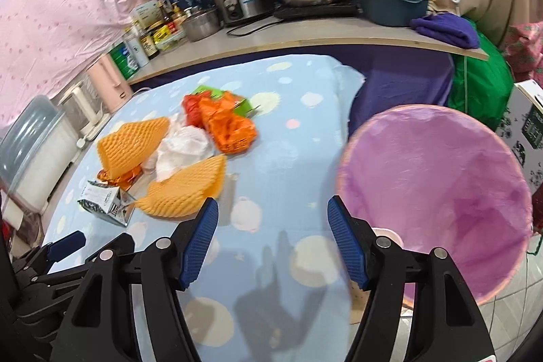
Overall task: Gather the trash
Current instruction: 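Move both open tools back from the bin toward the table trash, then grasp the green milk carton with the left tool while the right tool grasps an orange foam net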
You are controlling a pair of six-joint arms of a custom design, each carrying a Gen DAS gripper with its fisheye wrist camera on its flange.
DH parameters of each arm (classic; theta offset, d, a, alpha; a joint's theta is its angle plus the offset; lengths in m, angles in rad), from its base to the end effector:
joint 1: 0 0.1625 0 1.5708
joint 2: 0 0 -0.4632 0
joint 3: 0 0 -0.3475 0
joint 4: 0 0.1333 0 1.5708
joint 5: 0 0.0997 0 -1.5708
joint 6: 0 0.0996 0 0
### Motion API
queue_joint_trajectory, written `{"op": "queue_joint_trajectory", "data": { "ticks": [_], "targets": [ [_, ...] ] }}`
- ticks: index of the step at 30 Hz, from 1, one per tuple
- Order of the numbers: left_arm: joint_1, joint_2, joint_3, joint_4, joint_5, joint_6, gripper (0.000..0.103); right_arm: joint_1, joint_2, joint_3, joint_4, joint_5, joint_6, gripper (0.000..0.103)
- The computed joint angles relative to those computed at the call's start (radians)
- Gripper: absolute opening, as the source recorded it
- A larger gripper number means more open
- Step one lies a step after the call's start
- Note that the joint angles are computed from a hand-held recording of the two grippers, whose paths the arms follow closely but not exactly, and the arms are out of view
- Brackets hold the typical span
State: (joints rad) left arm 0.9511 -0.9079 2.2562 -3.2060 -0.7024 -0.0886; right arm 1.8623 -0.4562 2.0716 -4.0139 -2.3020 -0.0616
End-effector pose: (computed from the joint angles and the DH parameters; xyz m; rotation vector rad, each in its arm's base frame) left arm -0.1058 -0.5087 0.1552 0.4610 2.2901 -0.6906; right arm 0.2141 -0.4812 0.0427 0.0232 -2.3223 1.0998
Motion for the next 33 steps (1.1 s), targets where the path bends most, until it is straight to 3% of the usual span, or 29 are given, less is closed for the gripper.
{"op": "queue_joint_trajectory", "data": {
  "ticks": [6, 14, 17, 25, 33],
  "targets": [
    [0.063, -0.050, -0.008, 0.027, 0.030, -0.026, 0.089, 0.000, 0.032, -0.090, 0.106, 0.043, 0.009, 0.065],
    [0.139, -0.093, -0.078, 0.088, 0.009, -0.094, 0.093, -0.047, 0.036, -0.167, 0.249, 0.142, 0.110, 0.065],
    [0.162, -0.090, -0.126, 0.121, -0.015, -0.129, 0.093, -0.062, 0.039, -0.188, 0.289, 0.161, 0.126, 0.056],
    [0.216, -0.018, -0.295, 0.255, -0.057, -0.250, 0.094, -0.080, 0.049, -0.223, 0.362, 0.191, 0.139, 0.018],
    [0.258, 0.039, -0.400, 0.354, -0.086, -0.308, 0.093, -0.080, 0.042, -0.212, 0.357, 0.204, 0.134, 0.014]
  ]
}}
